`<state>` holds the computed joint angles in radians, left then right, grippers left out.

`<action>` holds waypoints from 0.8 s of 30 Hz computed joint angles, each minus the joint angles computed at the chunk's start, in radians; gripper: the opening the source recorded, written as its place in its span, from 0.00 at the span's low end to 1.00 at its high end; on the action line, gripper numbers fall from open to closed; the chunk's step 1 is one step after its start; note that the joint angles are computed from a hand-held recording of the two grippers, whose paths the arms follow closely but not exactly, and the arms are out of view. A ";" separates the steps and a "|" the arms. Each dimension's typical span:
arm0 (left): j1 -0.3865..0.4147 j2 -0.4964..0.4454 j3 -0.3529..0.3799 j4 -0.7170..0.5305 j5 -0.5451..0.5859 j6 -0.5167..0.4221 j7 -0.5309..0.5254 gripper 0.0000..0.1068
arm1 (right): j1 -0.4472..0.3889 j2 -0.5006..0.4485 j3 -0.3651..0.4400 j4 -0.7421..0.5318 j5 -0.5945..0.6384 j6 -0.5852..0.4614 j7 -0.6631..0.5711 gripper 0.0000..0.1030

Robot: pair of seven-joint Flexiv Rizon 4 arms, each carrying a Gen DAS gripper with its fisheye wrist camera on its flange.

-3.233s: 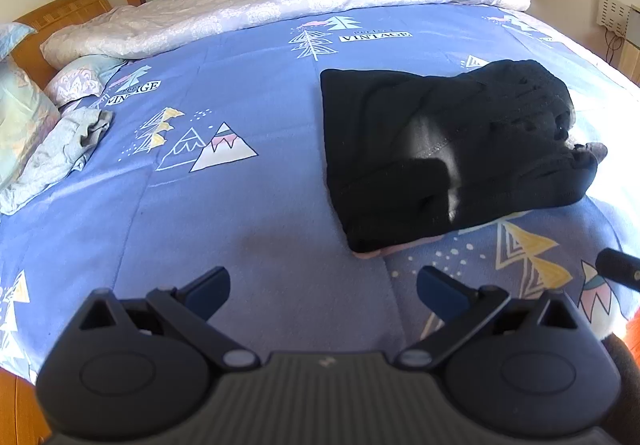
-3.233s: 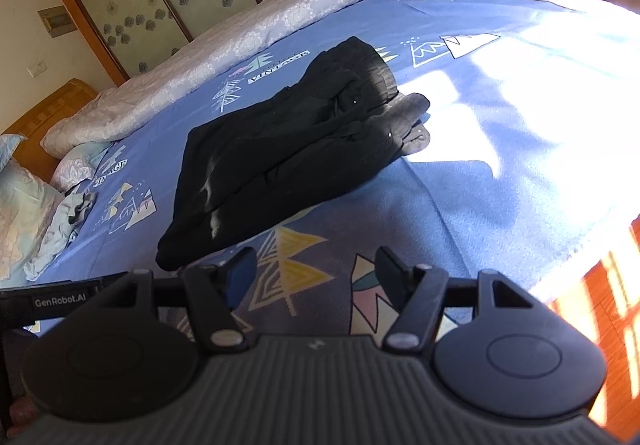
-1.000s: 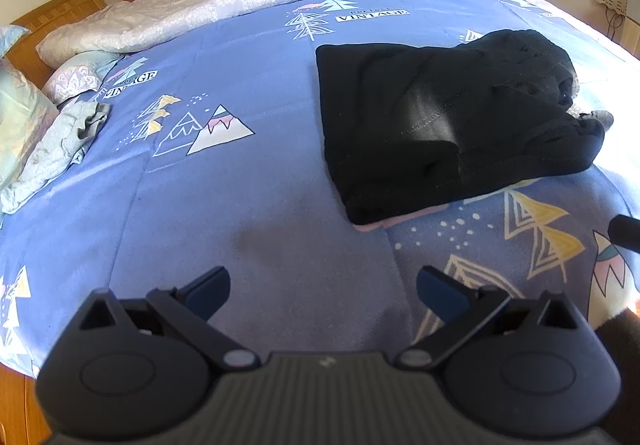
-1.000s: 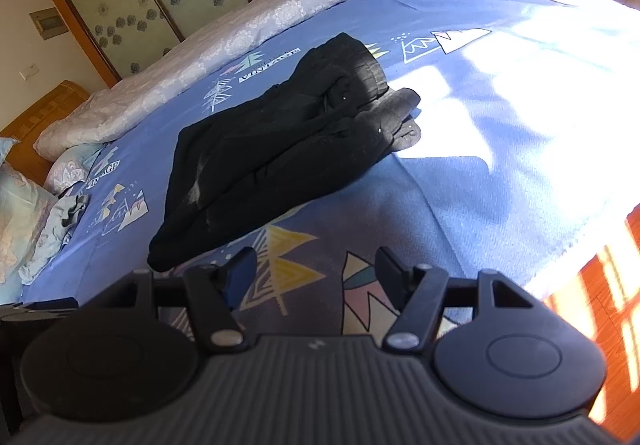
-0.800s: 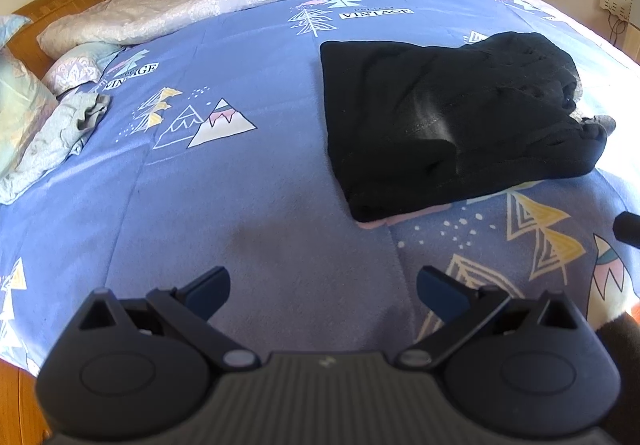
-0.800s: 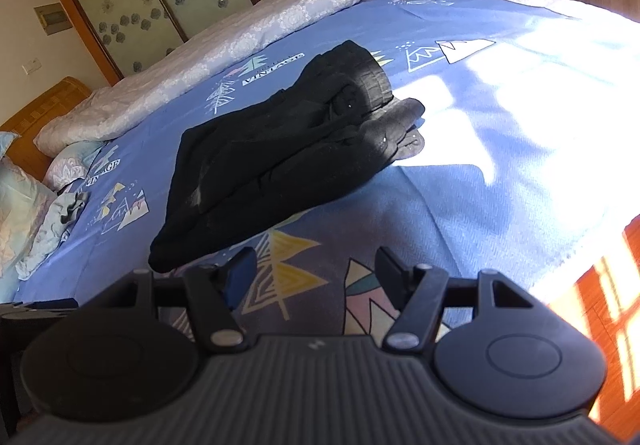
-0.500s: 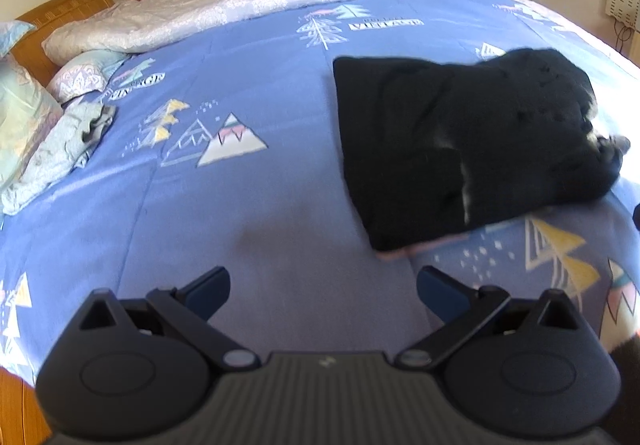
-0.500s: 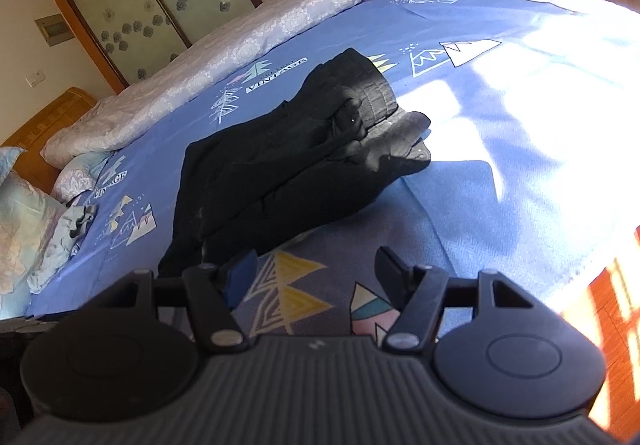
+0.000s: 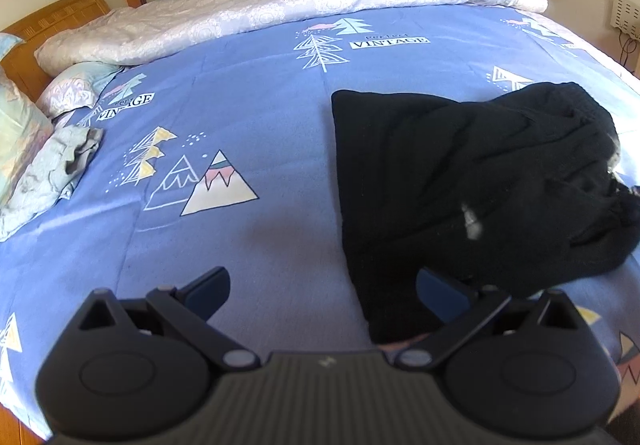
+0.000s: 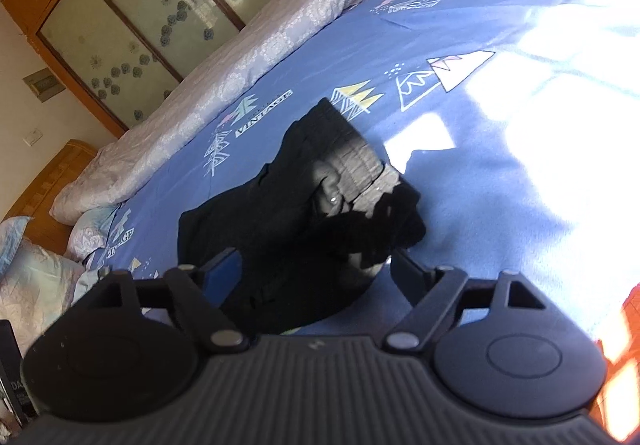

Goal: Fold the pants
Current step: 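Lower both grippers onto the folded black pants and close them on the bundle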

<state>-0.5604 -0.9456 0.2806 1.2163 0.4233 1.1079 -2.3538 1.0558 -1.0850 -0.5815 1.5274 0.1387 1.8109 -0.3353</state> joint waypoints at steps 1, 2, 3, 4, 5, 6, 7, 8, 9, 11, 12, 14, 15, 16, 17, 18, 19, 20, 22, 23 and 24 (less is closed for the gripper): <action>0.004 -0.006 -0.004 -0.009 -0.004 -0.006 0.004 0.96 | -0.009 0.000 0.007 -0.002 0.005 -0.005 0.007 0.82; 0.009 -0.013 -0.008 -0.018 -0.009 -0.011 0.009 0.96 | -0.017 0.000 0.013 -0.004 0.007 -0.008 0.014 0.82; 0.013 -0.019 -0.011 -0.027 -0.013 -0.017 0.014 0.96 | -0.023 -0.001 0.017 -0.006 0.010 -0.012 0.023 0.82; 0.016 -0.025 -0.014 -0.036 -0.016 -0.022 0.019 0.96 | -0.028 -0.002 0.019 -0.008 0.011 -0.014 0.032 0.82; 0.020 -0.031 -0.017 -0.043 -0.020 -0.026 0.025 0.96 | -0.032 -0.004 0.020 -0.008 0.013 -0.012 0.041 0.82; 0.023 -0.036 -0.020 -0.050 -0.024 -0.030 0.029 0.96 | -0.034 -0.006 0.019 -0.010 0.013 -0.011 0.048 0.82; 0.026 -0.041 -0.022 -0.056 -0.028 -0.033 0.032 0.96 | -0.043 -0.005 0.023 -0.011 0.009 -0.006 0.049 0.82; 0.029 -0.044 -0.024 -0.061 -0.031 -0.036 0.035 0.96 | -0.046 -0.007 0.024 -0.015 0.005 -0.004 0.049 0.82; 0.033 -0.048 -0.027 -0.067 -0.036 -0.038 0.039 0.96 | -0.051 -0.009 0.026 -0.020 0.000 -0.003 0.046 0.82; 0.046 -0.053 -0.036 -0.072 -0.050 -0.034 0.047 0.96 | -0.077 -0.008 0.049 -0.037 -0.025 -0.002 0.028 0.83; 0.055 -0.055 -0.045 -0.070 -0.060 -0.026 0.051 0.96 | -0.091 -0.007 0.062 -0.046 -0.037 0.000 0.017 0.83; 0.088 -0.051 -0.077 -0.051 -0.093 0.018 0.067 0.96 | -0.115 -0.008 0.079 -0.058 -0.053 0.005 -0.007 0.83; 0.106 -0.049 -0.095 -0.036 -0.114 0.049 0.077 0.96 | -0.121 -0.012 0.081 -0.068 -0.058 0.004 -0.016 0.84; 0.124 -0.048 -0.114 -0.020 -0.137 0.082 0.090 0.96 | -0.128 -0.015 0.086 -0.077 -0.063 0.000 -0.025 0.84; 0.147 -0.047 -0.139 -0.003 -0.163 0.118 0.112 0.96 | -0.145 -0.018 0.100 -0.089 -0.074 -0.002 -0.037 0.84; 0.174 -0.048 -0.174 0.014 -0.192 0.152 0.142 0.96 | -0.154 -0.021 0.110 -0.098 -0.079 -0.004 -0.045 0.84; 0.207 -0.049 -0.219 0.032 -0.223 0.184 0.177 0.96 | -0.174 -0.026 0.129 -0.114 -0.090 -0.008 -0.054 0.84; 0.244 -0.053 -0.271 0.049 -0.256 0.214 0.214 0.96 | -0.192 -0.030 0.147 -0.127 -0.100 -0.009 -0.062 0.85; 0.318 -0.067 -0.379 0.079 -0.321 0.261 0.285 0.96 | -0.239 -0.042 0.195 -0.162 -0.126 -0.014 -0.081 0.85; 0.355 -0.078 -0.435 0.090 -0.351 0.279 0.319 0.94 | -0.258 -0.048 0.217 -0.177 -0.136 -0.017 -0.088 0.85; 0.396 -0.092 -0.497 0.101 -0.381 0.295 0.357 0.92 | -0.275 -0.054 0.238 -0.191 -0.144 -0.022 -0.092 0.85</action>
